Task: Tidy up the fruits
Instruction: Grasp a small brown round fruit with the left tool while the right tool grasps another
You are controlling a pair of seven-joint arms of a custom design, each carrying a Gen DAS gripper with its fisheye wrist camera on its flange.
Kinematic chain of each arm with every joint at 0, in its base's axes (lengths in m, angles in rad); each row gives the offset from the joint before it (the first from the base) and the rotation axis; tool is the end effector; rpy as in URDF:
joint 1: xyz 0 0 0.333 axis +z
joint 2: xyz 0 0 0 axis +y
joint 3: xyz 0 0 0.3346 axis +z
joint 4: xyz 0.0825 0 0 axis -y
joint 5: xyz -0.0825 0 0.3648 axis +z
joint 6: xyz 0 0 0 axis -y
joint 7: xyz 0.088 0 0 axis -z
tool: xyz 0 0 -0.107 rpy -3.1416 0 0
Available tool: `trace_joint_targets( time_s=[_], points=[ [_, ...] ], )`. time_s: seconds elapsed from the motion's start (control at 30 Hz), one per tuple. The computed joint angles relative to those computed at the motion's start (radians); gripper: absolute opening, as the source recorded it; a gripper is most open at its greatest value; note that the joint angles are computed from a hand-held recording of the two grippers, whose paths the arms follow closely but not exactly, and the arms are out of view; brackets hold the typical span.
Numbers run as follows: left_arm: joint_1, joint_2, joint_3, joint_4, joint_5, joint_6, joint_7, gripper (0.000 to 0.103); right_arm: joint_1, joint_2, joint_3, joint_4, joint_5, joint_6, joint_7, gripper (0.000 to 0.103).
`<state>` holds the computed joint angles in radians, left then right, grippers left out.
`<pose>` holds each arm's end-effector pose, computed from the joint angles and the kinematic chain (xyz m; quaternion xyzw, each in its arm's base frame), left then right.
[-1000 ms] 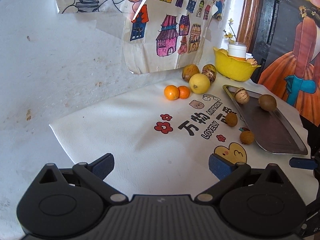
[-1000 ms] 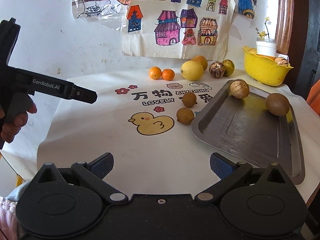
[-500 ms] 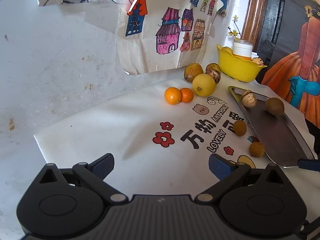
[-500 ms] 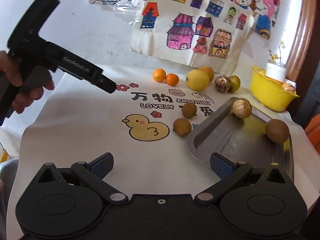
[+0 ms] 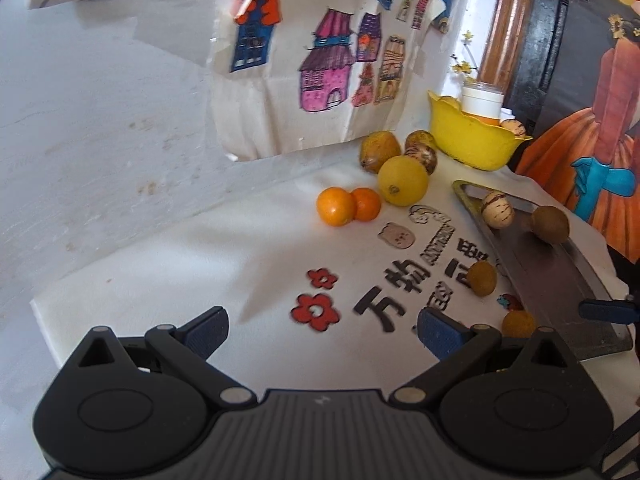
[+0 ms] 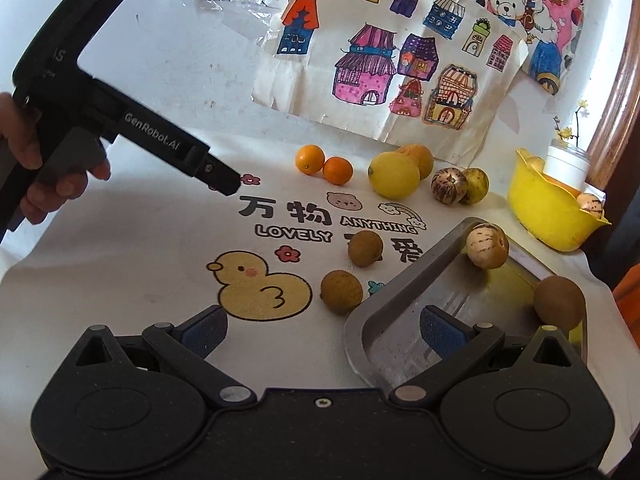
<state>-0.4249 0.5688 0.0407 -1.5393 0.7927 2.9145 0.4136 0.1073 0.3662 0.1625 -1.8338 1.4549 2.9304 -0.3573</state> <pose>0.6612 -0.3220 0.4276 -0.6548 0.6216 -0.3559 0.2410 0.6396 0.1001 0.4005 -0.8251 0.3295 -0.2705 0.3709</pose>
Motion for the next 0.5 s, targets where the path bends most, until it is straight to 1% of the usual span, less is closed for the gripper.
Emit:
trace_joint_targets(
  time_s=[0.07,0.17,0.33,0.4,0.5],
  points=[
    [0.027,0.023,-0.036,0.028,-0.035,0.009,0.049,0.103,0.001,0.013,0.002,0.013,0.006,0.010,-0.019,0.096],
    [0.070,0.067,-0.100,0.083,-0.123,0.019,0.151,0.103,-0.003,0.028,0.009,0.030,0.026,0.022,-0.060,0.091],
    [0.104,0.154,-0.177,0.196,-0.258,0.021,0.298,0.103,-0.006,0.042,0.013,0.053,0.066,0.020,-0.120,0.082],
    [0.115,0.190,-0.210,0.250,-0.310,0.006,0.355,0.103,-0.003,0.044,0.010,0.056,0.075,0.019,-0.135,0.079],
    [0.115,0.237,-0.236,0.319,-0.366,-0.011,0.428,0.103,-0.002,0.045,0.006,0.058,0.082,0.005,-0.142,0.073]
  ],
)
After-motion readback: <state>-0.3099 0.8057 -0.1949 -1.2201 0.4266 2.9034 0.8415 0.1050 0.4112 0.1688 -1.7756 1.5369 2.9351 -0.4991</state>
